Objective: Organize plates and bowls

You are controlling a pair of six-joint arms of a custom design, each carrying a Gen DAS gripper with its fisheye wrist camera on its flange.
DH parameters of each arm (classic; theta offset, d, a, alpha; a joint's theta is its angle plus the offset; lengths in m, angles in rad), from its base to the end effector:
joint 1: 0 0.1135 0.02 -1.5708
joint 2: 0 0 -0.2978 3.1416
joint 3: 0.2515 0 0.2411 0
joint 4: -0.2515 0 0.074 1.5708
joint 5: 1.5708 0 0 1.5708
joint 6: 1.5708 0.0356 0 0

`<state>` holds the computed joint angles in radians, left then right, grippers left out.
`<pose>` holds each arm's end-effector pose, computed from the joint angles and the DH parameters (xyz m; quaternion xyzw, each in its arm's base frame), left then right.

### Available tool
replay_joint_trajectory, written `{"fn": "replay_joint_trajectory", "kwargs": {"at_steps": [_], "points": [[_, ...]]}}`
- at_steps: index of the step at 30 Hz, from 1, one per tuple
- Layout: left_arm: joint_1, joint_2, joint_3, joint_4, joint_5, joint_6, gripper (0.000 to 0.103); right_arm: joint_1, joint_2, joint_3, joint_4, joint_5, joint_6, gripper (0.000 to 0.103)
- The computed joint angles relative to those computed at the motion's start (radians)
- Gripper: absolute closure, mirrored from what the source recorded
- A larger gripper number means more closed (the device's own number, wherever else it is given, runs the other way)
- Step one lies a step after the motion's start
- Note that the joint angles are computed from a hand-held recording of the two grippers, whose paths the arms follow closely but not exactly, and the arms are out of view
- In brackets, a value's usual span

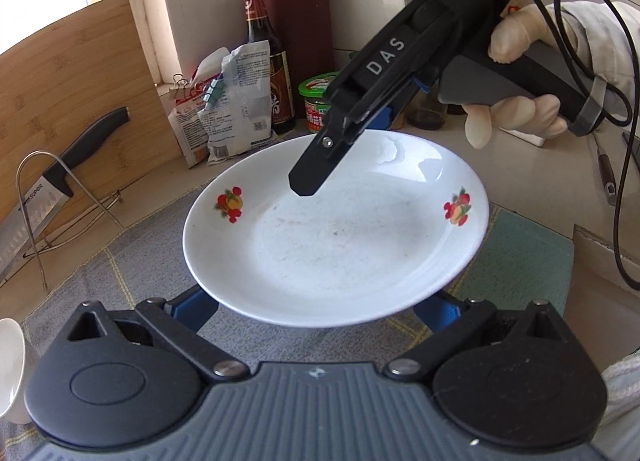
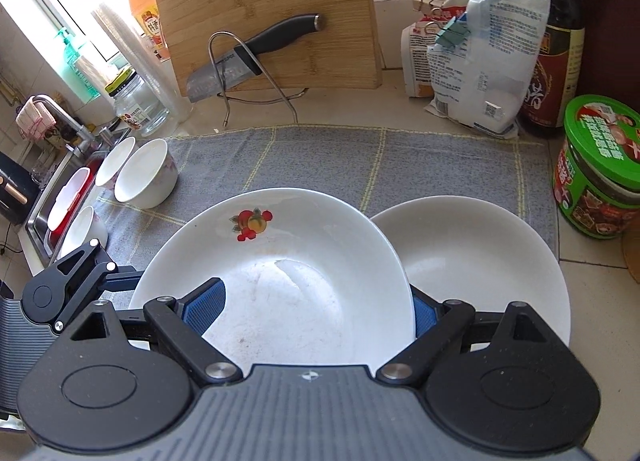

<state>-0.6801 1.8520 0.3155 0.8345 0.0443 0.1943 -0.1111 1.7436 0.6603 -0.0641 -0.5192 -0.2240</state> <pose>0.1967 -0.1611 0.0975 0.3924 0.8176 -0.1207 0.4036 0.2770 -0.0131 0.1330 -0.1072 0.9404 0.2136 0.2421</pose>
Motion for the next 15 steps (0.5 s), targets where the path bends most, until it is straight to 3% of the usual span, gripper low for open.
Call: {"fn": "replay_joint_trajectory", "kwargs": {"at_steps": [15], "points": [[-0.013, 0.07, 0.123, -0.079, 0.046, 0.033, 0.001, -0.134, 0.045, 0.01, -0.021, -0.018, -0.066, 0.008]]}}
